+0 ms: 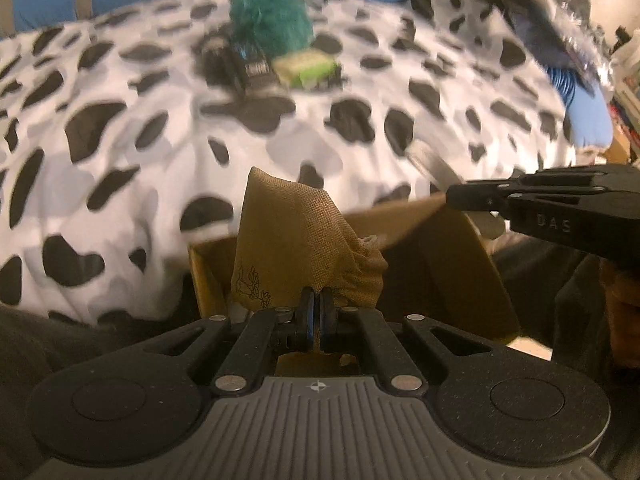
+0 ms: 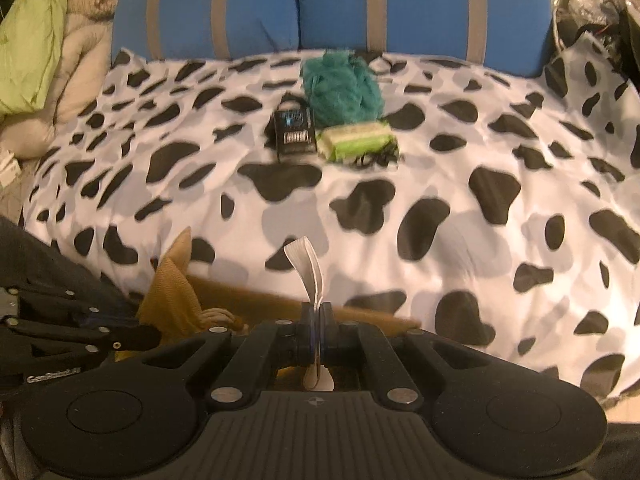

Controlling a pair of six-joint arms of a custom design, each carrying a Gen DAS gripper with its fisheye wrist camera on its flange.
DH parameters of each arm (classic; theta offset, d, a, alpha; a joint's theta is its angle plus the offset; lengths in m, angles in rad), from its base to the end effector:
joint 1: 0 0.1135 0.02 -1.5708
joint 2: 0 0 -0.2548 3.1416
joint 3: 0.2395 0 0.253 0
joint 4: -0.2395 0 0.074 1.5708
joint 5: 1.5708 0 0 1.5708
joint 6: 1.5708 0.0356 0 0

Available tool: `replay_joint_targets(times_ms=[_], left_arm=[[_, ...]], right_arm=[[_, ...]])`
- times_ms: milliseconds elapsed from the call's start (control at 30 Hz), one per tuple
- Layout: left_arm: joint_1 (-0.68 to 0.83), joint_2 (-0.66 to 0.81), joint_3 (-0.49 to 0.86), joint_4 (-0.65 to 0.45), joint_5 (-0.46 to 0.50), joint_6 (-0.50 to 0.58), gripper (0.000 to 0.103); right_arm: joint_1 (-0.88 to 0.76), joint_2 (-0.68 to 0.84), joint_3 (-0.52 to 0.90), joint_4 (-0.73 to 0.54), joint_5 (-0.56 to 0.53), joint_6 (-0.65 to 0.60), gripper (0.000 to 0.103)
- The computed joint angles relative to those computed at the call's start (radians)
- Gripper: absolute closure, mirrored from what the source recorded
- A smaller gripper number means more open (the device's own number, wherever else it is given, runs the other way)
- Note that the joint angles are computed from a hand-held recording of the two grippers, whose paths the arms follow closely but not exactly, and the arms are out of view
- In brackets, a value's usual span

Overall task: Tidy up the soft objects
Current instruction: 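Carry the tan pouch into the cardboard box and open the left tool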

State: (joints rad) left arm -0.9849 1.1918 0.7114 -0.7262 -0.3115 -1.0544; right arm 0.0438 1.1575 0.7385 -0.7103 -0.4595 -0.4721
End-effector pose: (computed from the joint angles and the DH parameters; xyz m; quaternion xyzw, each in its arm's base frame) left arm 0.1251 -0.1688 0.1890 -0.0618 0.9700 -0.0725 0.2237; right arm 0.2110 0.0250 0.2059 -0.2906 0.9059 0.1718 0.2556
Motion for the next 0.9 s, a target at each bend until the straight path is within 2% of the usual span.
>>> replay_joint_targets(times_ms=[267, 367, 467, 500, 533, 633, 900], left_arm=[[0.060, 0.066, -0.003, 0.009, 0.158, 0.042, 0.098], [0.060, 0.091, 0.010, -0.004, 0.168, 0.050, 0.097], [0.068, 0.098, 0.014, -0.008, 0.170, 0.049, 0.075], [0.071, 0.098, 0.014, -0.011, 0.167, 0.043, 0.063], [0.074, 0.096, 0.014, -0.014, 0.165, 0.037, 0.055], [0.087, 0.097, 0.014, -0.016, 0.164, 0.028, 0.051], [0.090, 0.108, 0.024, -0.022, 0.165, 0.031, 0.051]], right_arm=[[0.029, 0.054, 0.010, -0.066, 0.066, -0.001, 0.098], [0.044, 0.066, 0.009, -0.072, 0.088, 0.002, 0.098], [0.042, 0.088, 0.017, -0.075, 0.099, 0.019, 0.098], [0.039, 0.098, 0.022, -0.079, 0.100, 0.025, 0.098], [0.038, 0.109, 0.028, -0.085, 0.101, 0.028, 0.098], [0.038, 0.133, 0.037, -0.100, 0.104, 0.027, 0.098], [0.033, 0.191, 0.063, -0.139, 0.132, 0.057, 0.097]])
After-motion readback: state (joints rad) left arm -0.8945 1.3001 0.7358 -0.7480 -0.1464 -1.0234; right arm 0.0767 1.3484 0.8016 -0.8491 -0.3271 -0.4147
